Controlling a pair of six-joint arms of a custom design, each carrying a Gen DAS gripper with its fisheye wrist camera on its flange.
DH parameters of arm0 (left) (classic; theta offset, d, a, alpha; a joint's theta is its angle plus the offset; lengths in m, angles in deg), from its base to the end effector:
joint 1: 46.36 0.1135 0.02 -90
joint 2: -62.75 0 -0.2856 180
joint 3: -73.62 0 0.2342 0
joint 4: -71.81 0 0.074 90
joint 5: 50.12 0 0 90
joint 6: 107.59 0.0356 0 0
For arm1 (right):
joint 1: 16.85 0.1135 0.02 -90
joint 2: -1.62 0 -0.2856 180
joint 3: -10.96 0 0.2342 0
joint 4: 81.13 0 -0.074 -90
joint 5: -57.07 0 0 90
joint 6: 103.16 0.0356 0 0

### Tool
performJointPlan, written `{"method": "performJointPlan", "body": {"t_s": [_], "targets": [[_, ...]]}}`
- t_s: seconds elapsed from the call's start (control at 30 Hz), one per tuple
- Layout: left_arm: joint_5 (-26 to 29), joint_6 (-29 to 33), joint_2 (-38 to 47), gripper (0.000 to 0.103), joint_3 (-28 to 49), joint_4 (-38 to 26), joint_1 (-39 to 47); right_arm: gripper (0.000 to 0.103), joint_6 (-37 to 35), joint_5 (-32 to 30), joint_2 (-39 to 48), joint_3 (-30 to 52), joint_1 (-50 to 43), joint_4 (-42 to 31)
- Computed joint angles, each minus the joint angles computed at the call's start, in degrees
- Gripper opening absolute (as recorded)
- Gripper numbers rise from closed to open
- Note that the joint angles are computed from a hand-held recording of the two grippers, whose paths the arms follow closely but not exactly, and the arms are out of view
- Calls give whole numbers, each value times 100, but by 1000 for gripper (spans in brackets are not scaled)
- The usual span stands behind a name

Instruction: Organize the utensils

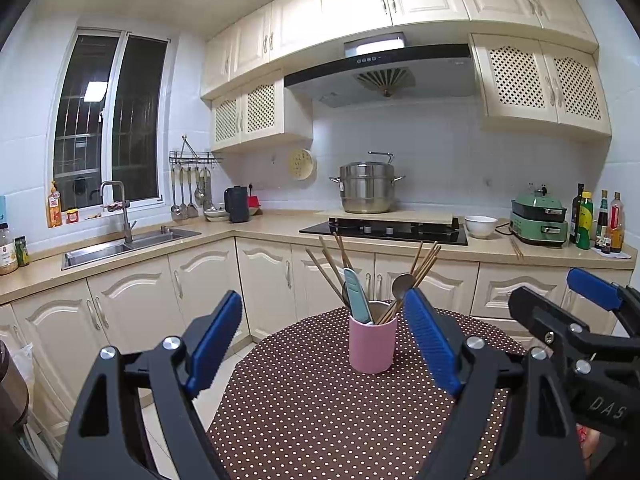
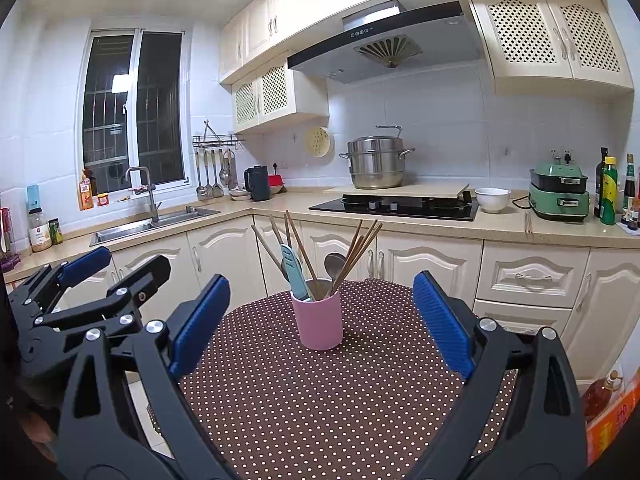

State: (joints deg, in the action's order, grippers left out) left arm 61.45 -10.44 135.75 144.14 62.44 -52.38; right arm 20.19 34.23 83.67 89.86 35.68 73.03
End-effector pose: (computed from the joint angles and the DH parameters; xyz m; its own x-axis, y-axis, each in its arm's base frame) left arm 0.2724 -0.0419 0.3545 -0.1460 0.1318 -0.9805 0.4772 0.8775 0.0469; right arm 0.2032 0.2111 0.3409 -0.1461 0.1602 -0.9762 0.3144 0.9432 0.1078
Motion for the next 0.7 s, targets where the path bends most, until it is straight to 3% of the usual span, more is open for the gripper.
{"method": "performJointPlan", "body": {"t_s": [0.5, 0.7], "targets": [[55, -1, 45, 82, 25, -1, 32, 91, 72, -40, 2, 34, -17, -65], [123, 88, 300, 82, 257, -328, -8, 91, 194, -360, -41, -74, -215, -15]]}}
